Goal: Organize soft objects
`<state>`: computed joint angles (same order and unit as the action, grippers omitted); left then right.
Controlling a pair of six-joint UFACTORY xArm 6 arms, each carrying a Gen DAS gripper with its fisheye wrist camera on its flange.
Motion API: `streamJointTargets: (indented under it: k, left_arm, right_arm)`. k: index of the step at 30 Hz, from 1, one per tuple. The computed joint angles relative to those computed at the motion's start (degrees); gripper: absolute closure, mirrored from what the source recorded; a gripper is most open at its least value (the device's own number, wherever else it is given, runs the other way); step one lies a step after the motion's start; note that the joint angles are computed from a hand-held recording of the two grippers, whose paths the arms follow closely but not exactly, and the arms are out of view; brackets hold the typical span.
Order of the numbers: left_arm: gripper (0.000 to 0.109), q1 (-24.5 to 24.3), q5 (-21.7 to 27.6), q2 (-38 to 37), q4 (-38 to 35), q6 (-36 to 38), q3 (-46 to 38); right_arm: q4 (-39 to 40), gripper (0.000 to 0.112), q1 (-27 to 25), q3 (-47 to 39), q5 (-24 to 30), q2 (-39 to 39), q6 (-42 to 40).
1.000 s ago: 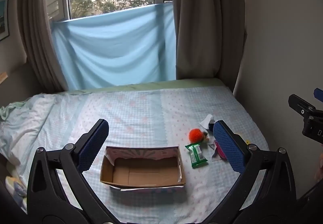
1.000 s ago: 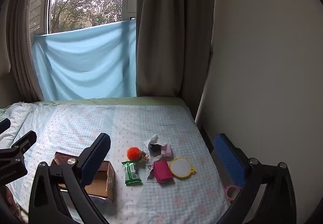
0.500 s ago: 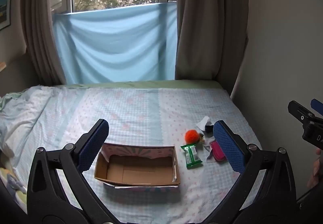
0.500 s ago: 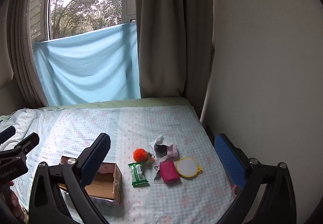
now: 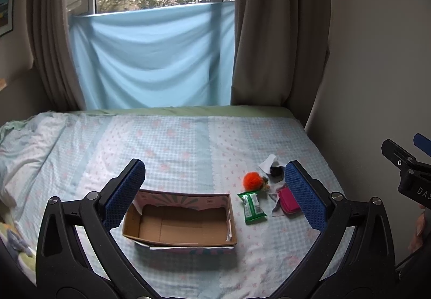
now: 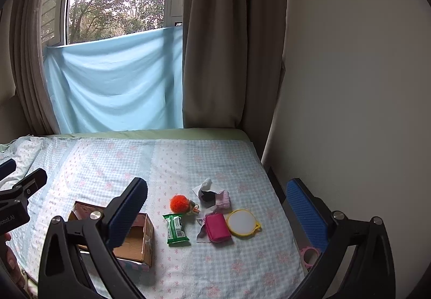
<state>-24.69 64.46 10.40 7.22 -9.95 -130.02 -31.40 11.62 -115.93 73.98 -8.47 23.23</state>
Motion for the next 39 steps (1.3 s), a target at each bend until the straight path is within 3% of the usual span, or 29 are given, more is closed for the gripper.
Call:
streamJointTargets:
  k: [39]
  left_arm:
    - [0.006, -1.43, 1.35, 0.59, 1.86, -0.69, -0.82]
  right_arm:
    - [4.16, 0.01, -2.15, 3.79, -1.73, -2.56, 0.5]
